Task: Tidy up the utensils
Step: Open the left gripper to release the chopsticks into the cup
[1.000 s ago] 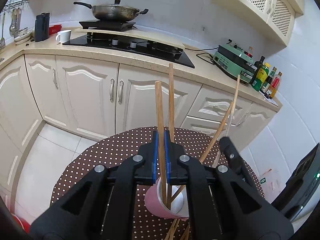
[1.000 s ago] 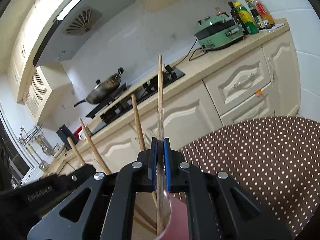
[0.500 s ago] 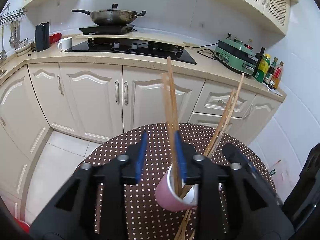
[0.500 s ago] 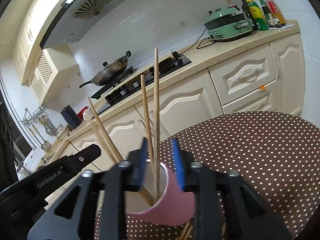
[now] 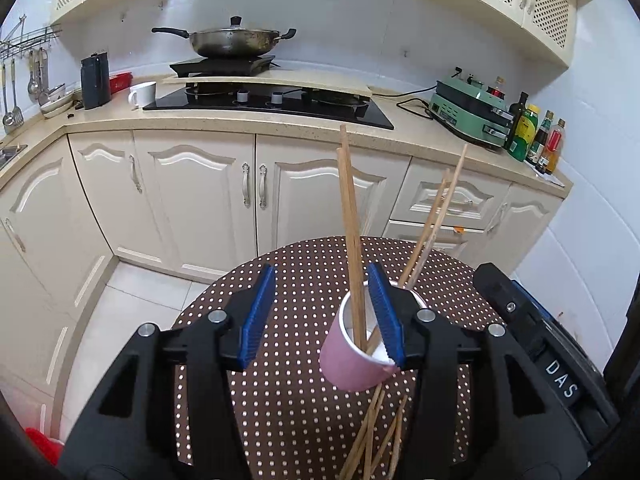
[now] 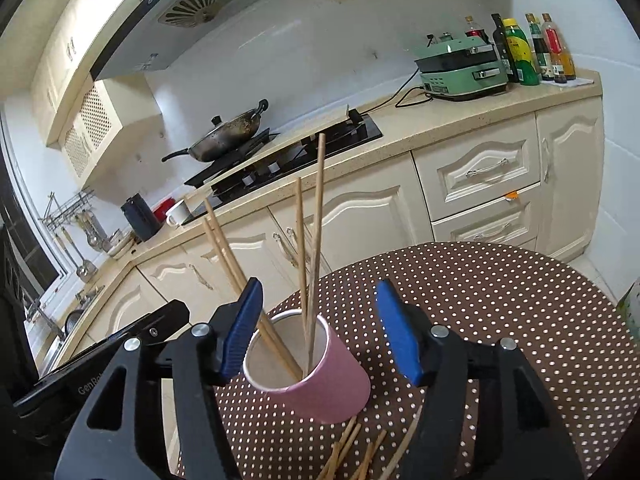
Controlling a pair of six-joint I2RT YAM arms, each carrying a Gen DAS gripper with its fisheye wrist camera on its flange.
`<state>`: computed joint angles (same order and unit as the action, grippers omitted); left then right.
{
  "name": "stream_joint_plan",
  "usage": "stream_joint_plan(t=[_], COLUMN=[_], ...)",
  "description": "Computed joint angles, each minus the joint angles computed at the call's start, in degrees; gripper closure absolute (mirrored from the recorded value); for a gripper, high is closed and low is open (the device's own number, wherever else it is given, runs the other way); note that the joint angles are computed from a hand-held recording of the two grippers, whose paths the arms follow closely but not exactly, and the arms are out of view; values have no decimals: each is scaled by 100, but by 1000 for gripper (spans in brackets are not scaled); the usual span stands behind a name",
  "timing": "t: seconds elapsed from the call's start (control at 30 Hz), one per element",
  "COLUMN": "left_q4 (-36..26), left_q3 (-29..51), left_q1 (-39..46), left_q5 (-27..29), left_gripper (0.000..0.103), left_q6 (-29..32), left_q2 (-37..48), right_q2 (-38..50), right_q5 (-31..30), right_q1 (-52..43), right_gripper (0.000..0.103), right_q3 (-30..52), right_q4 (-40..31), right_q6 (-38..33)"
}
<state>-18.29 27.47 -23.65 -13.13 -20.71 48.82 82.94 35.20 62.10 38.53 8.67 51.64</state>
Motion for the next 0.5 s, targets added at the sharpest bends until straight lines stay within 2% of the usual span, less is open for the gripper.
stream_joint_plan(t=[0.23, 0.4, 0.5], left_q4=[-1319, -2389, -3173], left_q3=[434, 829, 1148], left_q1=[-707, -1585, -2251], left_q5=[-587, -1372, -1846], left_gripper=[55, 55, 55], left_q6=[-490, -1042, -1660], left_q2=[-674, -1001, -1126], right_q2=[-738, -1092, -1289], right_q5=[104, 263, 425], right_q1=[411, 796, 1098], right_gripper=[41, 36, 34], right_q3=[307, 668, 927], right_q4=[-1213, -2127, -2820], right_q6=[149, 348, 587])
